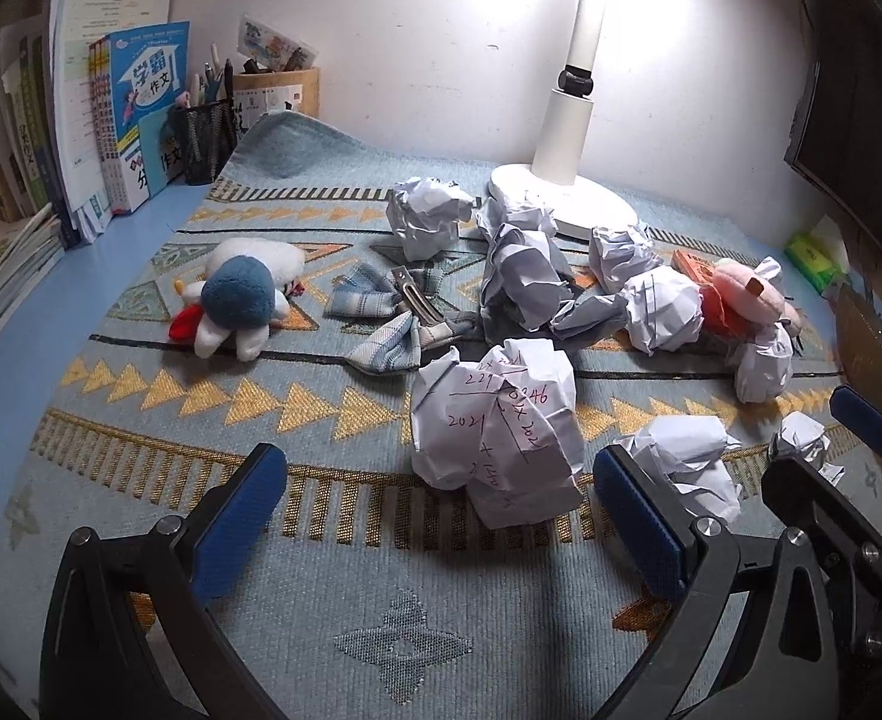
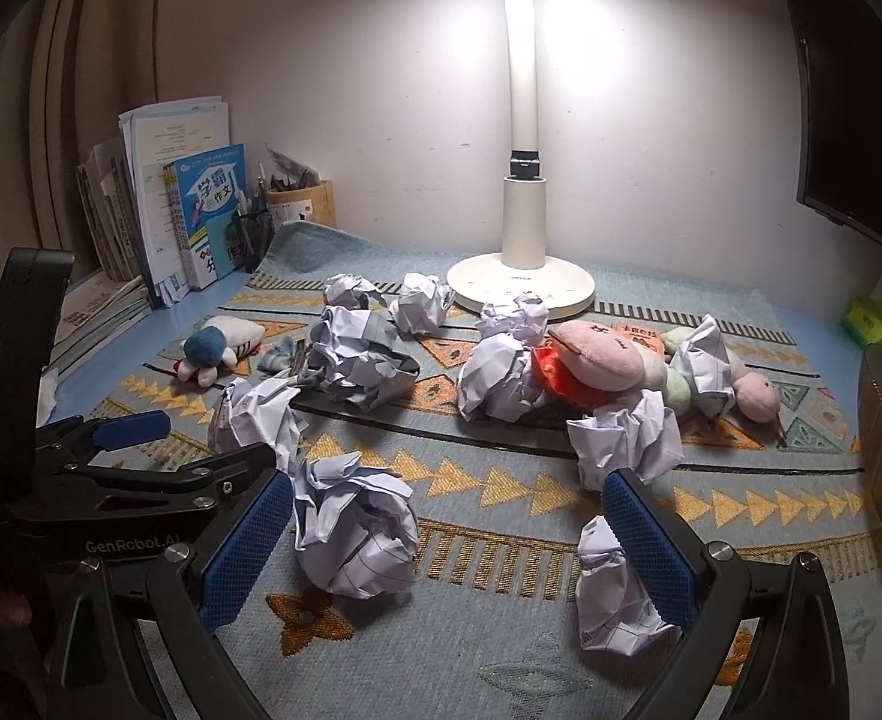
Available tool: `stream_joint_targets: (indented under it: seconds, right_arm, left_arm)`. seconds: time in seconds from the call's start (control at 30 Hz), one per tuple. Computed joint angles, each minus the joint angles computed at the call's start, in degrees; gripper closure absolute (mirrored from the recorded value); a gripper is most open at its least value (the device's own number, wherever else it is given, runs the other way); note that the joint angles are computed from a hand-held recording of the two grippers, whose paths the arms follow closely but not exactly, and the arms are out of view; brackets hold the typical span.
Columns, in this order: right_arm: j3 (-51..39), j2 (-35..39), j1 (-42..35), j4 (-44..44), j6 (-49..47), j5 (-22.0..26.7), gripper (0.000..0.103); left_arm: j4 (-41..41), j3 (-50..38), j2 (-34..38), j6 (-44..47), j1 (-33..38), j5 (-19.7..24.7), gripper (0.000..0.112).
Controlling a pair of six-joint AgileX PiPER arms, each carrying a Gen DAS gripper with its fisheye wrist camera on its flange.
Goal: Organize objects
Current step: 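Grasp a crumpled paper ball with the left gripper while the right grasps another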
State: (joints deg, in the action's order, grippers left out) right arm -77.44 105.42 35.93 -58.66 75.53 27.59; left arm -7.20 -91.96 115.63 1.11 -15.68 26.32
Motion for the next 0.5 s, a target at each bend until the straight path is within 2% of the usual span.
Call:
stream_joint_targets:
  seconds: [0.2, 0.27, 0.37, 0.5]
  right_arm:
    - [0.1, -0.2, -0.7, 5.7, -5.8, -2.7, 0.000]
    - [0.2, -0.5, -0.4, 7.6, -7.1, -2.6, 0.000]
    - [-0.4, -0.4, -0.2, 16.5, -14.2, -1.6, 0.000]
    - [-2.0, 1.0, 3.0, 9.7, -9.6, 3.9, 0.000]
  left_arm:
    - [-13.2, 0.2, 0.1, 12.0, 2.3, 1.0, 0.011]
    - [-15.9, 0.1, 0.2, 13.5, 3.0, 1.5, 0.011]
    - [-23.5, -0.9, 1.0, 19.3, 4.6, 3.9, 0.011]
    - [-21.7, -2.2, 1.7, 18.8, 3.9, 4.8, 0.014]
